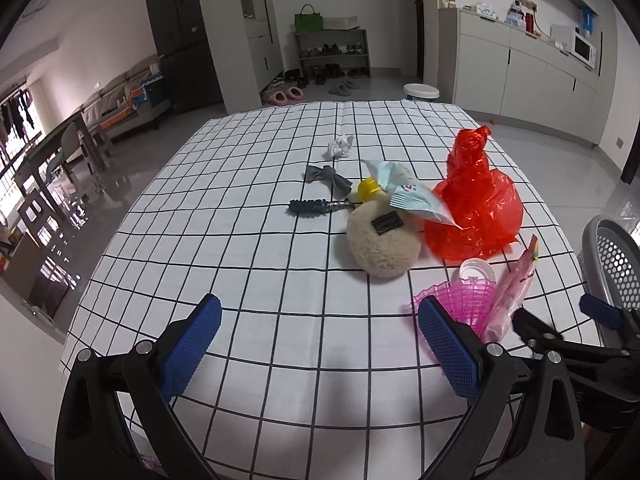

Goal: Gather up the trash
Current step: 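Grasp the pink wrapper with the right tool while the left tool moves toward the pink shuttlecock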

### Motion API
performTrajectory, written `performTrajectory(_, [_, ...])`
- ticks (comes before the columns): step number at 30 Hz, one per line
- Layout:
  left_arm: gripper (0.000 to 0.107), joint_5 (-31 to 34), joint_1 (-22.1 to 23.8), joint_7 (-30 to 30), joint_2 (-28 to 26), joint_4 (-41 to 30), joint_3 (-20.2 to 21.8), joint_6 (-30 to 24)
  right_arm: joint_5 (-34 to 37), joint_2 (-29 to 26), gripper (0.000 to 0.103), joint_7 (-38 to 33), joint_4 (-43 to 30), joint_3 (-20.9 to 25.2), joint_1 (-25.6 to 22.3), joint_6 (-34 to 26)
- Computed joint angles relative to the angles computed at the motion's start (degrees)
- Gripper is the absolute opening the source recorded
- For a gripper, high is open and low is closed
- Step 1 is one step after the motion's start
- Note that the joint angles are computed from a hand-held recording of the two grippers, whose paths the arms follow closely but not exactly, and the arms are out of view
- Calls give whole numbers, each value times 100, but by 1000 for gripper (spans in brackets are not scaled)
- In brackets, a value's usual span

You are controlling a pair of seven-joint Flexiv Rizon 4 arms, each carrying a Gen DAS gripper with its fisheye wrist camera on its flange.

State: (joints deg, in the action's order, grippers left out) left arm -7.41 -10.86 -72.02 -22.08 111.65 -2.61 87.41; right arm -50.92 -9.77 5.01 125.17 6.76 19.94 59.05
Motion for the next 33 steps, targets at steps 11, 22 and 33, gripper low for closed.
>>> performTrajectory(11, [97, -76, 43, -66, -51, -85, -23, -182, 424, -123, 94, -407, -234, 27, 167, -786])
performTrajectory(22, [97, -162, 113, 25, -10, -30, -176, -169, 513, 472, 94, -2, 260, 195, -76, -1045])
performTrajectory(33, [97, -236, 125, 150, -17, 24, -259, -117, 749, 216, 94, 36, 85, 181, -144, -880])
